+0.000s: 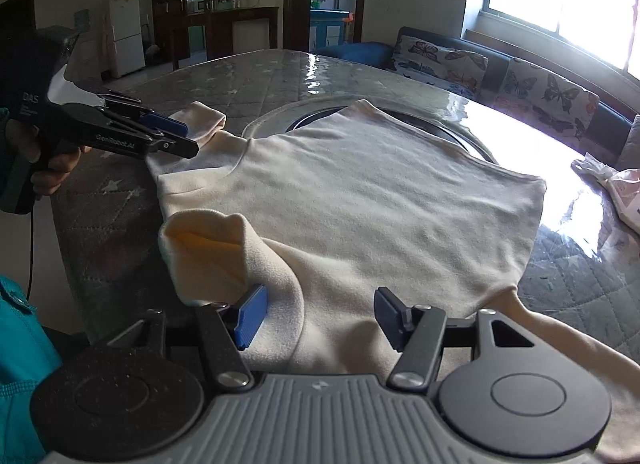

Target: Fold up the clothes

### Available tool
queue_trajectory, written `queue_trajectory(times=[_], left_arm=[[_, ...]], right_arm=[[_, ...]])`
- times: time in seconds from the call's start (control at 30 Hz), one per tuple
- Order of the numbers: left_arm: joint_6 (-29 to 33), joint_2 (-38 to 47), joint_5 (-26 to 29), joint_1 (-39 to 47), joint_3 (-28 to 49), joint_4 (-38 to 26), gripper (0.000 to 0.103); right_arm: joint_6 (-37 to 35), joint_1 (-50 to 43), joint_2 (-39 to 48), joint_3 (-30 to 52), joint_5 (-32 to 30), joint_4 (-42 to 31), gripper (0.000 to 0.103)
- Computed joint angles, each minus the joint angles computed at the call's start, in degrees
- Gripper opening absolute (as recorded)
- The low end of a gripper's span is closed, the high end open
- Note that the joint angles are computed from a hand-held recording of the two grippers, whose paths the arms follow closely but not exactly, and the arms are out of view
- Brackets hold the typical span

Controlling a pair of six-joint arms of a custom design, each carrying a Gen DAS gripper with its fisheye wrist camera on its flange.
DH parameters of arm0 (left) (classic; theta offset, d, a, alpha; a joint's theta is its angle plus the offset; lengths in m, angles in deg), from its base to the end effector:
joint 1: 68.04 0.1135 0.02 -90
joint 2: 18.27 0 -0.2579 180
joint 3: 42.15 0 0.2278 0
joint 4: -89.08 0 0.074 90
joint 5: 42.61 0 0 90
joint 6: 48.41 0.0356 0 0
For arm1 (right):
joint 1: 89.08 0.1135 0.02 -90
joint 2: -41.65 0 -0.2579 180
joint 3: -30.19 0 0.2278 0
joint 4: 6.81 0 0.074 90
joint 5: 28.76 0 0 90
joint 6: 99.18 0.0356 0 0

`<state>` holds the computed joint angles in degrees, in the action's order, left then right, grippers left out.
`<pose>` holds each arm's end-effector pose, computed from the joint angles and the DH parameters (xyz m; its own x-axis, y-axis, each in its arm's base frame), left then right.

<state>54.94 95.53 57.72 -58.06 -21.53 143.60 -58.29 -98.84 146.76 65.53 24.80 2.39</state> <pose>0.1947 0.0278 0.0539 -0.6061 0.1240 -0.7856 0.1103 0.9913 0.0713 0.2169 -0.0159 0.0593 -0.4475 -0.5401 -0.7127 -0.7479 0.6630 -0.0328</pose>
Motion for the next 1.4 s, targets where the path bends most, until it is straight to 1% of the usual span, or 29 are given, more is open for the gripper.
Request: queue_trajectory(times=[0.03,0.07,0.1,0.13,0.17,0.2,0.27,0.33,0.4,0.47,0.5,0.63,0.73,0.83,0.87,0.93,1.0,1.1,1.13,1.17,1.23,1.37,1.4], left_arm=[[0.55,0.86,0.24,0.60,0.11,0.97,0.042],[1.08,1.73,0.47,1.19,0.24,1.95,0.039],[1.39,2.37,0.86,1.92,0.21,2.88,0.025],[0.93,2.22,1.76,3.11,-0.34,3.68,0.017],[0.41,1.97,2.37,4.41,-0.81,4.41,0.015],[-0.22,1.60,1.92,6.12,-1.10,5.09,0.011],[-1.24,0.74,0.61,9.79,-1.12,5.38,0.010],[-1.86,-0.48,0.25,13.72,-0.36,3.76,0.007],[-1.38,-0.49,-0.52,16.52,0.52,3.26,0.007],[-0.16,-0.06,0.16,20.11,2.42,1.50,0.006],[-0.04,0.53,-0.60,20.55,3.08,1.38,0.006],[0.16,2.69,-2.82,22.25,5.79,0.40,0.006],[0.43,3.98,-4.08,22.82,6.91,0.61,0.005],[0.55,4.17,-5.49,22.71,7.93,-0.57,0.006],[0.36,4.26,-5.65,22.51,8.77,-1.55,0.006],[0.61,4.62,-6.21,22.16,8.52,-0.76,0.006],[0.87,4.55,-6.65,21.79,8.40,-0.74,0.006],[1.66,3.60,-6.62,21.89,9.09,-2.79,0.012],[1.94,3.17,-6.55,21.99,9.28,-3.50,0.015],[2.08,2.52,-6.48,22.09,9.04,-3.85,0.015],[2.19,0.60,-6.37,22.31,8.63,-5.23,0.016],[0.94,-5.27,-5.34,22.34,7.79,-8.76,0.022],[0.43,-6.60,-5.27,21.89,7.28,-8.92,0.026]], right_arm=[[0.13,0.17,-0.05,-0.20,0.25,0.42,0.062],[0.28,0.36,-0.10,-0.41,0.51,0.83,0.063],[0.41,0.54,-0.17,-0.62,0.77,1.22,0.064],[0.42,0.65,-0.32,-0.78,0.97,1.34,0.065],[0.17,0.70,-0.64,-0.72,1.00,0.81,0.065],[-0.17,0.70,-0.98,-0.64,0.98,0.19,0.065],[-1.32,0.52,-1.90,-0.49,0.56,-1.29,0.065],[-1.59,0.30,-2.75,0.08,-0.58,-3.08,0.065],[-0.68,0.06,-3.67,1.29,-2.90,-5.69,0.065],[0.62,0.63,-4.23,1.89,-4.57,-6.51,0.065],[1.17,1.27,-4.19,2.18,-5.15,-6.68,0.065],[2.01,4.89,-1.95,2.70,-5.03,-6.13,0.065],[-0.53,7.15,0.18,3.23,-4.22,-8.50,0.065],[-5.16,7.92,-0.64,2.35,-3.97,-11.22,0.065],[-5.90,7.78,-1.17,2.26,-4.18,-12.18,0.065],[-7.27,7.44,-2.25,2.12,-4.66,-14.09,0.065],[-6.76,6.78,-3.03,2.21,-5.75,-14.75,0.065],[-4.13,6.68,-2.37,3.36,-6.93,-15.27,0.065],[-4.40,7.00,-1.59,3.92,-6.53,-16.18,0.065],[-5.04,7.39,-1.30,3.69,-5.97,-15.86,0.066],[-7.07,7.33,-1.81,3.14,-5.60,-16.31,0.066],[-9.16,3.18,-4.54,5.36,-9.14,-23.08,0.065],[-9.28,2.02,-5.07,6.04,-9.99,-24.43,0.065]])
